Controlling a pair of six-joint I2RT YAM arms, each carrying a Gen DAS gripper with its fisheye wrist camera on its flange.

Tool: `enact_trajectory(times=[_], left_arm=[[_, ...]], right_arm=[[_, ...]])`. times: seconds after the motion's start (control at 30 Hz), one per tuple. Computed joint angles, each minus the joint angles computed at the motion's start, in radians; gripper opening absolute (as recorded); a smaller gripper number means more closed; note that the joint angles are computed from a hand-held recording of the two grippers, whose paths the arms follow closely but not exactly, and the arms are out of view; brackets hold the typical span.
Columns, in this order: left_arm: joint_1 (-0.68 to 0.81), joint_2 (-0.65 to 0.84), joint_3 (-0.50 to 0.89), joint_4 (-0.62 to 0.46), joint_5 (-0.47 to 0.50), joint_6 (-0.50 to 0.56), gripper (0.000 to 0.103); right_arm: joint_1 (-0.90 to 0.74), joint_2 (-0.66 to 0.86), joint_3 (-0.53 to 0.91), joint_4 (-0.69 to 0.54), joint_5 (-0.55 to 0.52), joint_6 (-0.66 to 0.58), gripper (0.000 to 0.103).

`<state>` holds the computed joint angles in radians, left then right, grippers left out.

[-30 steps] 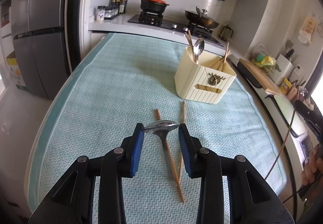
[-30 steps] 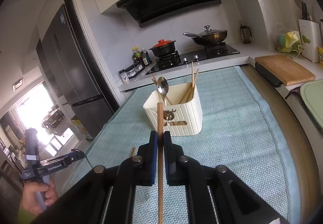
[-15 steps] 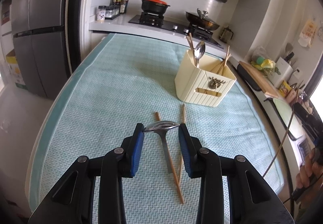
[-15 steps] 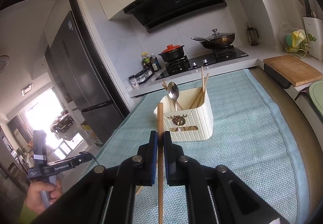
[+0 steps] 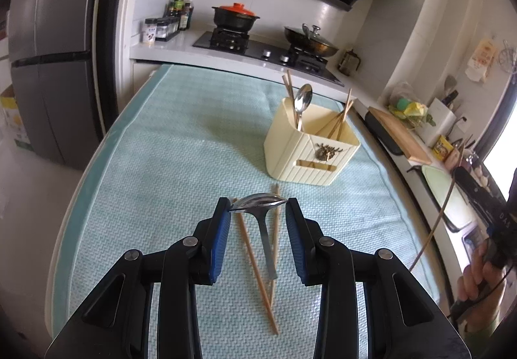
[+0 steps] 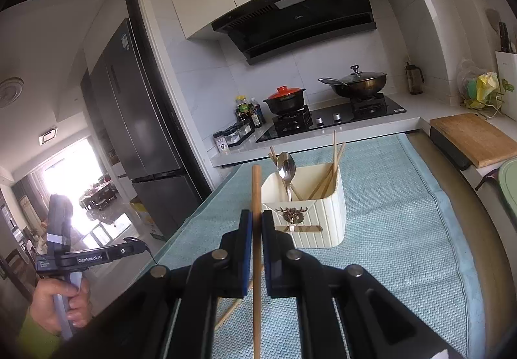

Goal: Organize utensils
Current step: 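Lift the spoon and chopstick and carry them over the holder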

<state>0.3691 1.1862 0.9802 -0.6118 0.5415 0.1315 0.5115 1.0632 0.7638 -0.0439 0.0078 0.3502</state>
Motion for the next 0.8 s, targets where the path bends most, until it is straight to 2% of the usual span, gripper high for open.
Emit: enact_trajectory(times=[0.23, 0.4, 0.8], left_arm=[[-0.031, 0.069, 0.201, -0.061, 0.046, -0.022, 0.035], [-0.071, 0.173, 0.382, -0.099, 0.063, -0.045, 0.035], [-0.255, 0.508, 0.855, -0.086, -0.075, -0.145, 0.035]], right_arm=[[-0.040, 0.098, 0.104, 0.013, -0.048, -0.043, 0.006], [-0.076, 0.190, 0.216, 0.026, -0.061, -0.098, 0.006], [-0.165, 0.529, 0.629, 0.098, -0.057, -0.182, 0.006]])
